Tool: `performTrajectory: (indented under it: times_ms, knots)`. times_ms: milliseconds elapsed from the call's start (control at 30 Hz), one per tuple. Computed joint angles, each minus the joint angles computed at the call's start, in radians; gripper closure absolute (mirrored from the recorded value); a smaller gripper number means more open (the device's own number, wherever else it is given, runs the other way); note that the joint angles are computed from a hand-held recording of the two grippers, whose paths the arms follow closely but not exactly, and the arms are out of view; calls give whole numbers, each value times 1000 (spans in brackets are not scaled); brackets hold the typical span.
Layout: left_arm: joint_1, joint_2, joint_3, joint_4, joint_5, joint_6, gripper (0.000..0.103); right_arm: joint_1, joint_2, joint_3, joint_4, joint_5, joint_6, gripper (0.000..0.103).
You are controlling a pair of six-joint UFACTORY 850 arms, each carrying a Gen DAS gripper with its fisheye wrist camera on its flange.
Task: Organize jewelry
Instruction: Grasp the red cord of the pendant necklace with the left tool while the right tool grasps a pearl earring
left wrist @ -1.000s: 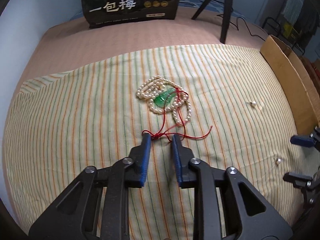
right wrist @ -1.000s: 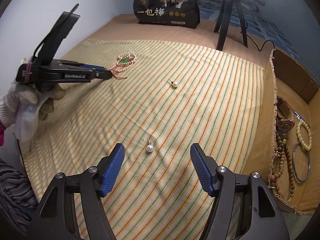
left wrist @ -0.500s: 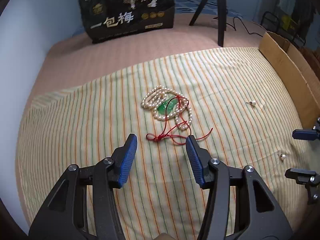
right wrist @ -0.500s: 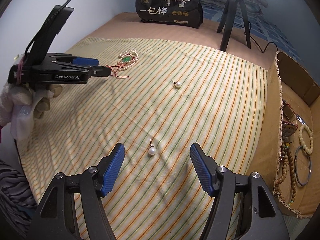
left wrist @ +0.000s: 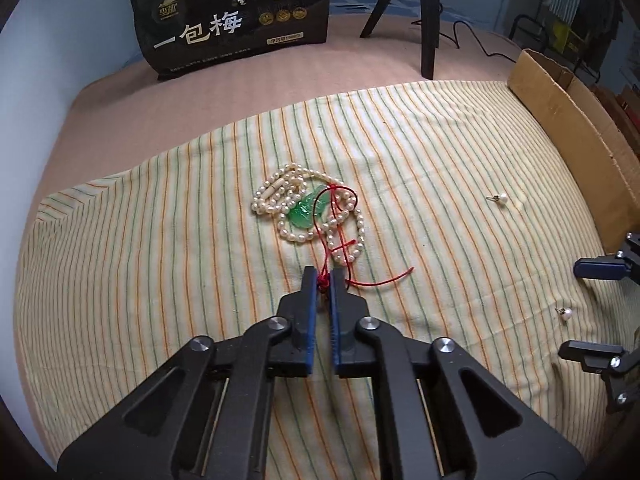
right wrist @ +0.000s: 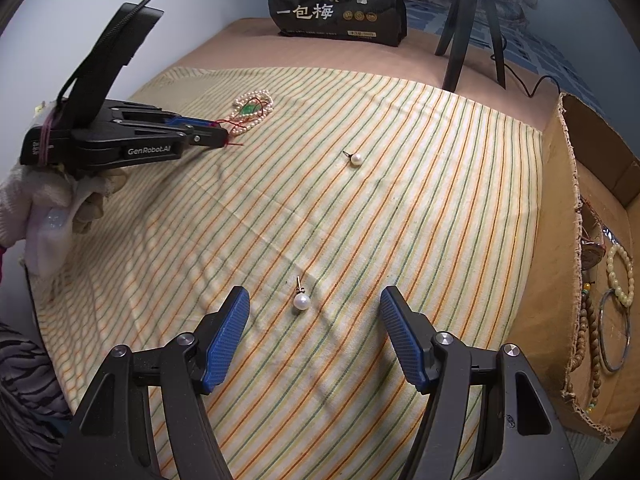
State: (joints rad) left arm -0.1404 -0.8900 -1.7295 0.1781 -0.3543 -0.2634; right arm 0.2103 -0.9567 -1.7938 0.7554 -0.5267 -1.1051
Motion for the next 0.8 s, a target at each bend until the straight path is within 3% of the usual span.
performTrajectory:
  times_ms: [133,467,800]
  knots:
    - [5,3,3,-46,4,28,101,5,-2,2,-16,22,4,42]
    - [12,19,23,-96,12,56,101,24,-5,-7,-75,43,-2,95]
    - [27,99,86,-247,90,148,102,15,28,24,1,35,-70,96]
